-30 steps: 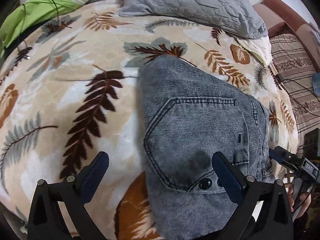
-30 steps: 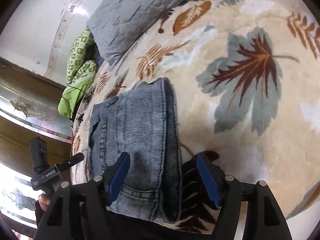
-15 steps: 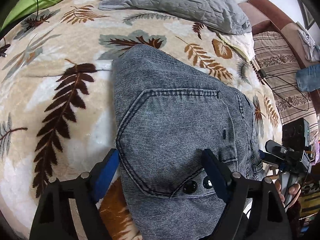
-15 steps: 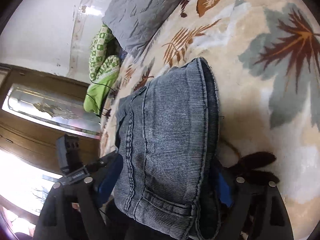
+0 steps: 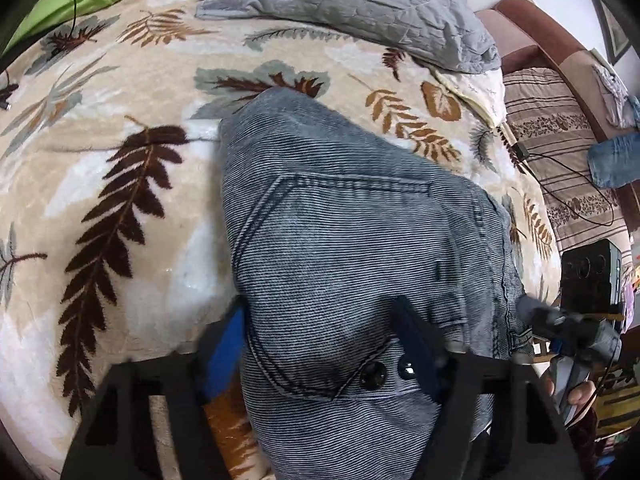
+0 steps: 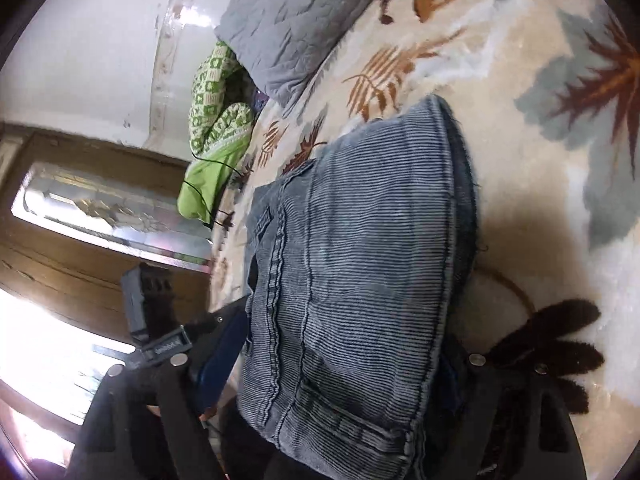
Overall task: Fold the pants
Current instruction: 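Grasp the folded jeans edge with the left gripper while the right gripper grasps the hem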
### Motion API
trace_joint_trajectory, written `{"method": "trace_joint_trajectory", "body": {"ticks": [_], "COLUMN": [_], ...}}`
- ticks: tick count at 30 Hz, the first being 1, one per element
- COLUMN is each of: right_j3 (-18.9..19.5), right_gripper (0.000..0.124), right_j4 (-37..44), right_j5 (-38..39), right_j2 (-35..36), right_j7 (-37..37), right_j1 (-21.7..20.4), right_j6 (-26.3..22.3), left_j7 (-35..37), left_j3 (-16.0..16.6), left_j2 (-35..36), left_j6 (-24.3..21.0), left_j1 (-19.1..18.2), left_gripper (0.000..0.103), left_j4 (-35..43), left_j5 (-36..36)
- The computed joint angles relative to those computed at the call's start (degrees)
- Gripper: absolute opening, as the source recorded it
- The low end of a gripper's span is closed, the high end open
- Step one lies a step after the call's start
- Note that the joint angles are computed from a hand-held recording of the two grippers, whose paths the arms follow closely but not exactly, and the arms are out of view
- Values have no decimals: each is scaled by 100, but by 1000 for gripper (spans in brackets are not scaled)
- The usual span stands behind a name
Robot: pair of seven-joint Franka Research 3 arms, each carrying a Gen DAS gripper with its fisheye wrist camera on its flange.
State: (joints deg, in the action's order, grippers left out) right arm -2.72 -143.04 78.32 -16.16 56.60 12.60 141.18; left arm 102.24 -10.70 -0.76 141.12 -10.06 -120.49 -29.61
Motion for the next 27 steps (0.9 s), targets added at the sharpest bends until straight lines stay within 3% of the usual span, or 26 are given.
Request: {"method": "trace_joint_trajectory", "body": {"ticks": [1, 4, 8, 13, 18, 24, 27], "right_j3": [110, 390, 405, 339, 326, 554, 600], "right_gripper": [69, 51, 42, 41, 41, 41, 41], "right_j4": [20, 12, 186, 850, 1742, 2947, 3348], "right_j5": [-202, -951, -1469, -2110, -2119, -2107, -2810], "right_j2": [-17, -145, -176, 165, 887, 2175, 2779], "right_j7": [111, 528, 757, 843, 579, 510, 1297], "right_j1": [13, 101, 346, 509, 573, 363, 250], "right_j6": [186, 875, 1339, 1431, 1579, 1659, 1392], "left_j7": [-7, 49, 169, 126, -152, -1177, -1914], "left_j3": [-7, 7, 43, 91, 157, 174, 200], "left_j2": [-8, -53, -139, -175, -10, 774, 1297], "left_j6": [22, 31, 38, 206, 542, 738, 377], "left_j1": [-5, -4, 0, 10, 140, 366, 402], "left_gripper": [50, 37, 27, 26, 26, 27, 31], "left_j4": [8, 30, 68, 253, 637, 1344, 1700], "left_j5": [25, 10, -127, -18, 430, 1561, 2337]}}
